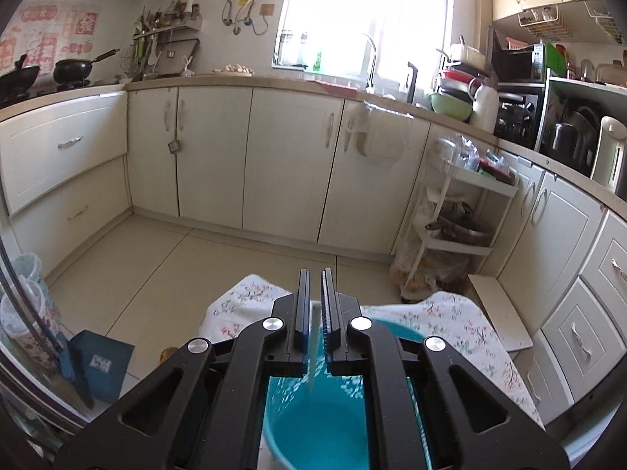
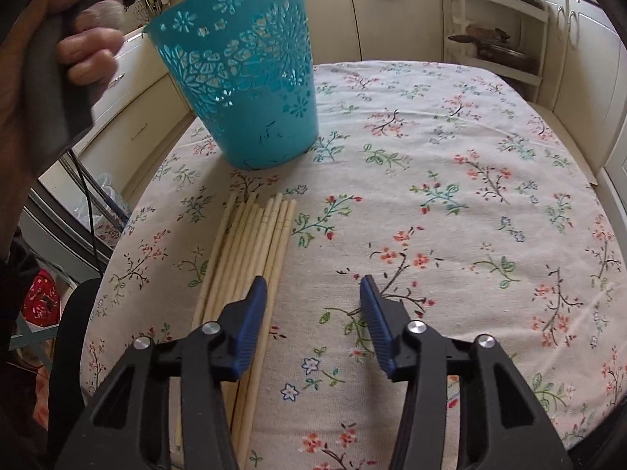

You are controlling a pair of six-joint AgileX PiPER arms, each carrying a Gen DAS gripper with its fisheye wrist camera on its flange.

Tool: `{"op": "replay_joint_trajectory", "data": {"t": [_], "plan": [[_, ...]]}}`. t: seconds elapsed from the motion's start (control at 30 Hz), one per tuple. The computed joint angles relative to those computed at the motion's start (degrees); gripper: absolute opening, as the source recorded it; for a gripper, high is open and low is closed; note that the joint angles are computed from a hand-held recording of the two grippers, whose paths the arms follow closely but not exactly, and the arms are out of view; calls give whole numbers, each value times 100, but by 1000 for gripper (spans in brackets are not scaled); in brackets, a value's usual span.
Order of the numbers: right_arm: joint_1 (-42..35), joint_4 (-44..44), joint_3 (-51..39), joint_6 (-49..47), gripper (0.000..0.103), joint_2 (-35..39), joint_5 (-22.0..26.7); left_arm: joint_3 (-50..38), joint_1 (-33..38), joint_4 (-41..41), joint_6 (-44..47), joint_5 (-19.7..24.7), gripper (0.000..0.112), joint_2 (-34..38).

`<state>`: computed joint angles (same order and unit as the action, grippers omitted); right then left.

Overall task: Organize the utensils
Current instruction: 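Lift the chopstick over the teal bin and open the left tool, then grasp one chopstick from the bundle with the right tool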

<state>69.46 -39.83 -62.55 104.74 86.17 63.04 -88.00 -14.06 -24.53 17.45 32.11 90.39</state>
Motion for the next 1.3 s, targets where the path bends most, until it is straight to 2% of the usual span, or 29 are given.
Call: {"op": "replay_joint_trajectory", "data": {"t": [0.1, 0.27, 0.37, 0.47, 0.7, 0.87, 1.07, 1.2, 1.3], "plan": [[-64, 20, -57, -110, 46, 60, -14, 110, 145, -149, 133, 109, 9, -122], [-210, 58, -248, -426, 44, 235, -23, 456, 550, -735, 653, 233, 26, -521], [-293, 79, -388, -658, 41, 353, 37, 712, 894, -1275, 1167, 360, 30, -825], [-393, 110, -304, -667, 40, 286, -118, 871, 1254, -1733, 1547, 552, 36, -1038], [-396, 130, -231, -616, 40, 189, -95, 1293, 2145, -2577, 2311, 1099, 39, -1377], [-451, 177, -316, -716, 40, 244, 22, 1632, 2455, -2727, 2642, 1310, 42, -1522], [-501, 182, -717, -1216, 40, 627, 452, 2028, 2519, -2502, 2757, 1389, 44, -1505], [-549, 265, -676, -1560, 39, 561, 382, 2285, 2529, -2338, 2874, 1382, 45, -1507], [-591, 415, -620, -1941, 30, 451, 219, 2452, 2420, -2018, 2887, 1332, 48, -1499]]}}
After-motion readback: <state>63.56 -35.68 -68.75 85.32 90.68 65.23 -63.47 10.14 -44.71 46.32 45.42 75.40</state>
